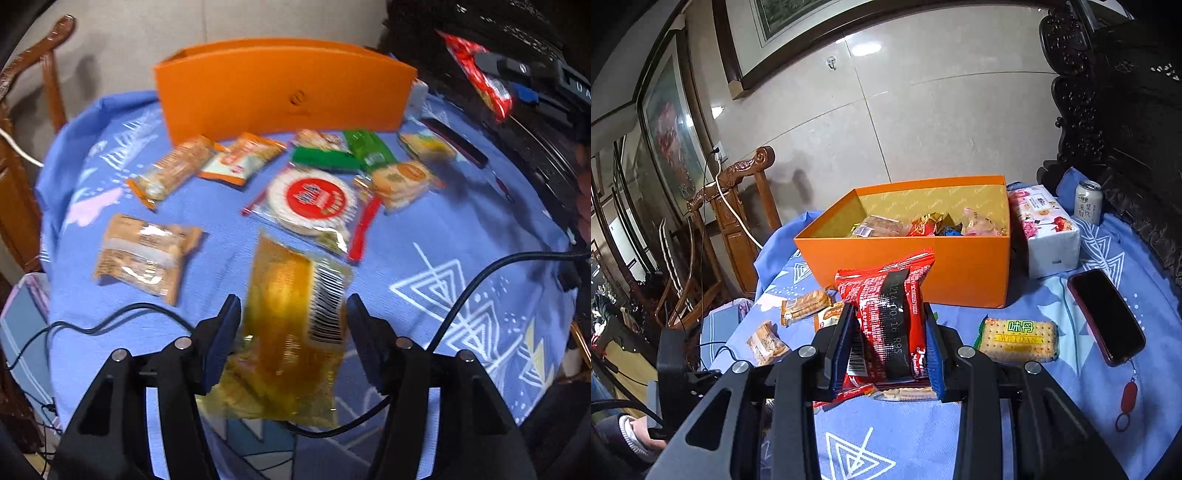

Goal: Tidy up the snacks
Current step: 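Carry both bags over the orange box and release them inside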

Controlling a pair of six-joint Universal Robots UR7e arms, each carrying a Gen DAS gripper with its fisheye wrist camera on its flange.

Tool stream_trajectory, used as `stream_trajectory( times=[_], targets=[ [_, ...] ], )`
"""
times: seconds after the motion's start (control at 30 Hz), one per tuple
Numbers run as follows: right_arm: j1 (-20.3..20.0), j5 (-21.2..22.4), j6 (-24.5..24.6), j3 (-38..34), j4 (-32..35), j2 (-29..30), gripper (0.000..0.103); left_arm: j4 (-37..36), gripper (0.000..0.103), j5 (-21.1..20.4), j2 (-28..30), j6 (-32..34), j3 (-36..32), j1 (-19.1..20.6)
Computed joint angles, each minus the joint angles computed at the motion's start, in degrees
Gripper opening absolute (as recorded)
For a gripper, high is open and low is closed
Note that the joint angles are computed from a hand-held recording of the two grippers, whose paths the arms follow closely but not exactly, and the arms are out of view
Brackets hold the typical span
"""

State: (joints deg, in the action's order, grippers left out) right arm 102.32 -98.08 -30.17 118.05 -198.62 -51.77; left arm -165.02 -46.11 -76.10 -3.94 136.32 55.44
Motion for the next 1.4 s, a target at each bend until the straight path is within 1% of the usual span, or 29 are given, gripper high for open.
stream_trajectory(
  times=[0.1,0.13,0.17,0.2,0.27,0.3,0.37,0.5,0.57,0.7,0.8,0.9,0.97,1.0,1.07,1.1,1.13,1.2,1.23,1.27,1.3,1.33,1.37,1.4],
  targets=[
    [0.2,-0.3,-0.1,0.2,-0.3,0.1,0.035,-0.8,0.059,0.0,1.4,1.0,-0.3,0.6],
    [0.2,-0.4,-0.1,0.3,-0.4,0.1,0.035,0.0,0.057,-0.7,1.8,0.5,-0.8,1.5],
    [0.2,-0.4,-0.2,0.4,-0.4,0.0,0.035,0.3,0.053,-0.8,2.0,0.3,-0.8,1.7],
    [0.2,-0.4,-0.1,0.6,-0.4,-0.1,0.035,-1.5,0.051,-0.3,2.2,1.8,-0.2,1.3],
    [0.1,-0.2,0.1,0.9,-0.5,-0.4,0.035,-0.5,0.046,-1.4,1.4,2.0,-0.2,1.3],
    [0.0,0.1,0.4,1.2,-0.5,-0.5,0.035,-0.4,0.046,-1.9,0.7,1.2,0.0,1.3],
    [-0.1,0.2,0.7,1.4,-0.7,-0.8,0.035,-2.5,0.043,-0.3,0.1,0.8,0.8,0.7],
    [-0.2,0.4,1.4,1.8,-1.3,-1.2,0.035,-3.9,0.042,1.1,-2.5,-0.8,1.2,-0.8],
    [-0.2,0.4,1.5,1.8,-1.6,-1.3,0.035,-4.6,0.042,2.4,-4.1,0.5,1.0,-2.2],
    [-0.1,0.6,1.7,1.3,-2.0,-1.4,0.035,-4.5,0.042,3.4,-6.2,3.0,-1.1,-3.3],
    [-0.1,1.4,2.5,-1.0,0.1,-1.3,0.036,-3.3,0.042,1.2,-6.3,4.3,-5.8,-2.6],
    [0.6,2.0,3.2,-5.5,1.7,-0.1,0.036,-5.4,0.042,1.1,-3.0,9.2,-12.1,-2.2],
    [1.3,1.7,3.0,-9.6,2.6,1.5,0.035,-7.4,0.042,0.6,0.7,13.7,-17.9,-1.7],
    [1.6,1.5,2.8,-11.3,2.9,2.3,0.036,-7.7,0.042,0.8,1.9,14.9,-19.7,-1.6],
    [2.3,0.9,2.7,-16.1,4.8,4.3,0.035,-8.0,0.042,0.2,6.0,17.7,-26.1,-0.7],
    [2.5,0.8,2.6,-17.8,5.3,5.1,0.036,-7.6,0.042,-0.1,7.1,17.9,-27.9,-0.3],
    [2.8,0.8,2.4,-19.9,5.9,6.1,0.035,-6.6,0.042,-0.3,9.3,18.3,-31.5,0.2],
    [3.5,0.3,1.5,-24.3,6.5,8.5,0.036,-6.2,0.046,0.2,12.7,19.1,-36.6,0.7],
    [3.8,-0.2,1.5,-26.3,6.9,9.6,0.041,-5.7,0.063,1.0,14.7,19.0,-39.8,1.0],
    [4.1,-1.1,2.3,-28.7,8.3,10.7,0.049,-4.7,0.09,2.1,15.9,17.9,-42.0,1.0],
    [4.3,-2.2,3.5,-29.7,9.0,11.1,0.075,-4.7,0.099,4.3,16.9,16.4,-43.5,0.7],
    [4.7,-3.7,4.7,-30.1,8.3,11.3,0.093,-7.0,0.099,5.9,17.3,15.6,-43.7,0.2],
    [4.8,-4.2,5.3,-29.5,6.2,11.4,0.099,-9.6,0.099,5.4,16.8,15.8,-42.8,-0.1],
    [4.6,-3.1,5.0,-27.6,3.5,10.9,0.1,-11.3,0.099,4.3,15.9,16.2,-41.7,-0.2]
  ],
)
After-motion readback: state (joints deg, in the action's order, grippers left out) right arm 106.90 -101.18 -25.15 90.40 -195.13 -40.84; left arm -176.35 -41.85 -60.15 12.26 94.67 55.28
